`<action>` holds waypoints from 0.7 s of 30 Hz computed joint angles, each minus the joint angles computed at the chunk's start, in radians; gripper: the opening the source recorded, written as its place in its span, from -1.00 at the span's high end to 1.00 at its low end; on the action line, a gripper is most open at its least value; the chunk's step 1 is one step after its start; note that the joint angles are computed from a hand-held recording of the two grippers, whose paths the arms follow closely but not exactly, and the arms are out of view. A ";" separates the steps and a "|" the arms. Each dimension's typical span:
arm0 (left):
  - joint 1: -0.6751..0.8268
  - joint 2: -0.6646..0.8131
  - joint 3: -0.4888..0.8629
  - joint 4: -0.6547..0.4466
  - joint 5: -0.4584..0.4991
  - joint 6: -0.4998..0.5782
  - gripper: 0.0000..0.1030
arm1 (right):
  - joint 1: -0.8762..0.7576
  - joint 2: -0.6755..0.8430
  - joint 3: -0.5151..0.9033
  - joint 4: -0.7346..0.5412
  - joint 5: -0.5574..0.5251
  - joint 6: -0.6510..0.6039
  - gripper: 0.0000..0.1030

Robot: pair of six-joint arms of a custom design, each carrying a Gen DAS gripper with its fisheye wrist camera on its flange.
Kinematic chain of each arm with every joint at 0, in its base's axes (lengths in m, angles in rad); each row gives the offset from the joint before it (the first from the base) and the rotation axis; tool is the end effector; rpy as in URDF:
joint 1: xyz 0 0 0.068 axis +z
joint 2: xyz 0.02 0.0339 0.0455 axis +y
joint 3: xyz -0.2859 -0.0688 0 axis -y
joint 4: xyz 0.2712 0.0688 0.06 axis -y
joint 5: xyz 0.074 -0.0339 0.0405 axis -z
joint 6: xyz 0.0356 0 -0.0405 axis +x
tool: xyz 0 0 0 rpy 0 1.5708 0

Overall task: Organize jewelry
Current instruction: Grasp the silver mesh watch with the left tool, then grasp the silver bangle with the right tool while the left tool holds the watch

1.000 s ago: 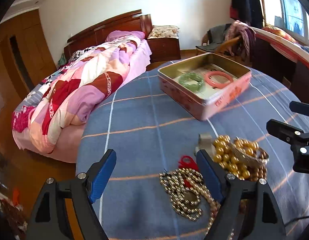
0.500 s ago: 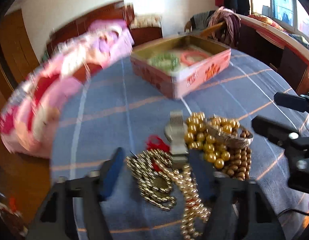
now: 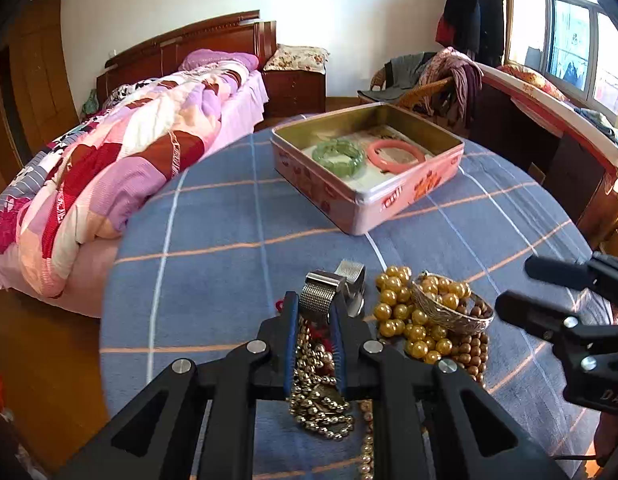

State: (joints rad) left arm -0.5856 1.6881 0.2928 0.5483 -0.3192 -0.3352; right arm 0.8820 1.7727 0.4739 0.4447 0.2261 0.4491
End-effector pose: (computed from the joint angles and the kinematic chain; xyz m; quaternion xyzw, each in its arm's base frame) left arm 0.1989 -0.1185 0.0601 0.0595 0.9231 -0.0222 0.3792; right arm 0.1837 0.2106 0.0665 -0.1612 0.9173 0.1321 0.3393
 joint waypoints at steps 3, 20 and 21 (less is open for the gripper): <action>0.017 -0.090 -0.030 -0.021 0.003 0.006 0.72 | 0.000 0.014 0.003 0.022 -0.057 -0.004 -0.05; 0.071 -0.289 -0.095 -0.069 0.044 0.029 0.72 | 0.009 0.139 0.140 -0.065 -0.096 -0.070 0.47; 0.072 -0.293 -0.095 -0.075 0.042 0.030 0.72 | -0.004 0.124 0.125 -0.055 -0.115 -0.064 0.60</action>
